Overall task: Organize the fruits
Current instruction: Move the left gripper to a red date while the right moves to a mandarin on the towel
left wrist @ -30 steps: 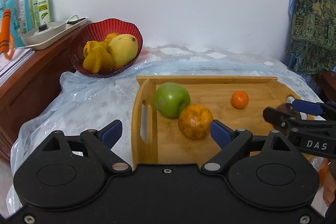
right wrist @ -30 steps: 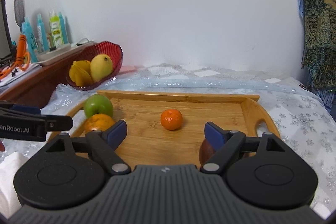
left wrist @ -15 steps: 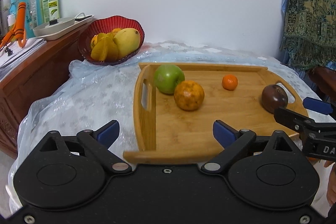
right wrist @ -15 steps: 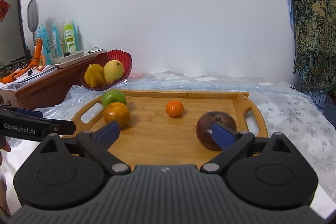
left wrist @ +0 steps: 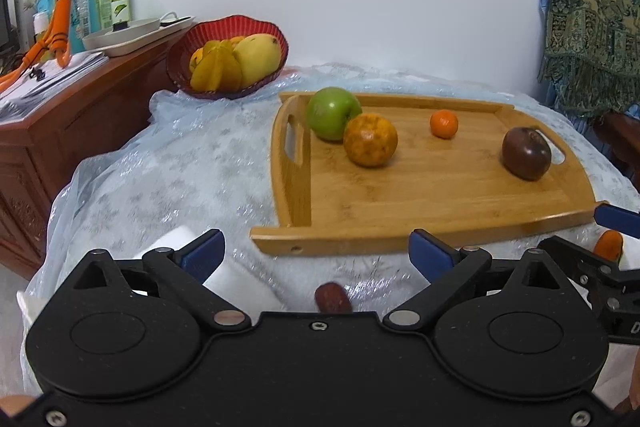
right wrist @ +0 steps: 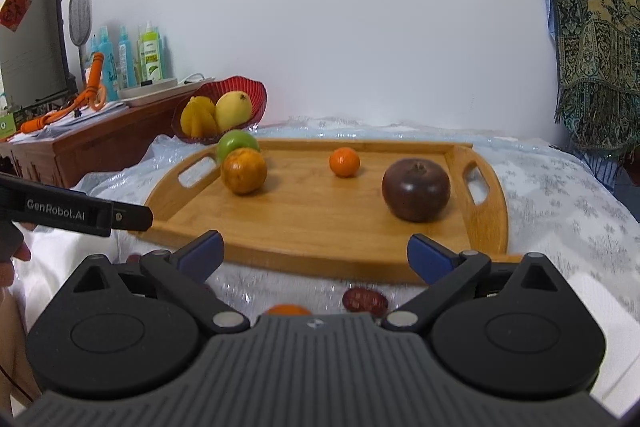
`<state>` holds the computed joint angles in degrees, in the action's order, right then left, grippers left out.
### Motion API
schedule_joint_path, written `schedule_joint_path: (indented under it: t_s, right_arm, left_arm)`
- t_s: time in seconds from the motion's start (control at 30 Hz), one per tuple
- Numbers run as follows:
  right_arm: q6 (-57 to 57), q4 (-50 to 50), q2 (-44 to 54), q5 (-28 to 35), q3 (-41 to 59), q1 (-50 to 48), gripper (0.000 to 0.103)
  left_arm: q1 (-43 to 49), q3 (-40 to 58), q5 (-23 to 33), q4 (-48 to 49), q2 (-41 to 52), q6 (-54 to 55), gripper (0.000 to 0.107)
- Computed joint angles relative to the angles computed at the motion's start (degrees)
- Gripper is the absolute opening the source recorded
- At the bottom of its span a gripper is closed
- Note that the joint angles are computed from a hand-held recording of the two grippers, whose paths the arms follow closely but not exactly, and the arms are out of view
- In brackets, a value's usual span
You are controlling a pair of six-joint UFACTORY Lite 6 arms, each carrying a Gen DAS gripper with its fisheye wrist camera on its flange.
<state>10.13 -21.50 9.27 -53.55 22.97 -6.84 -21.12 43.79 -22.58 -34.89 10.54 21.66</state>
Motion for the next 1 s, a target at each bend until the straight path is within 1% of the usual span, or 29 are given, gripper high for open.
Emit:
schedule_joint_path:
  t_s: [0.23,0.5,0.57,0.63,0.67,0.73,0.77,0.83,1.0]
  right_arm:
    - [-3.2,2.9,1.7,-4.9,-3.6,0.8,0.103]
    - [-8.3,7.5,3.9,-9.2,-6.0,3.3,0.103]
    - [-9.4,8.8,4.3,-10.2,-6.5,4.2,0.103]
    - [-9.9,9.4,4.5,-10.8,-6.9,4.7,0.103]
    - [-9.9,9.4,4.6,-10.9,-6.9,4.9,0.103]
    - [-9.8,9.2,4.6,-11.2,-7.2,4.9,0.102]
    - [-9.9,9.3,4.6,-11.2,-7.2,5.0,0.102]
    - [-10.1,9.3,4.7,-11.2,-7.2,5.2,0.100]
    - [-9.8,8.5,5.3,-10.6,-6.6,5.2,0.096]
  left_arm:
    - [-0.3,-2.4,-1.4,-0.5,-0.1,-0.8,0.099]
    - [-1.6,-4.7,-4.0,1.1,-0.1,-3.2,0.099]
    - [-1.8,-5.5,-4.4,3.7,-0.4,-5.2,0.095]
    - [-1.8,-6.2,-4.6,6.9,-0.6,-7.9,0.084]
    - [-2.0,-6.4,-4.6,7.6,-0.6,-8.3,0.081]
    - [-2.5,-6.6,-4.7,7.4,-0.4,-7.3,0.070]
    - [-2.9,-6.8,-4.9,7.0,-0.3,-6.7,0.067]
    - [-3.3,-7.0,-4.8,6.9,-0.2,-6.0,0.058]
    - [-3.3,-7.0,-4.2,7.9,0.5,-7.1,0.050]
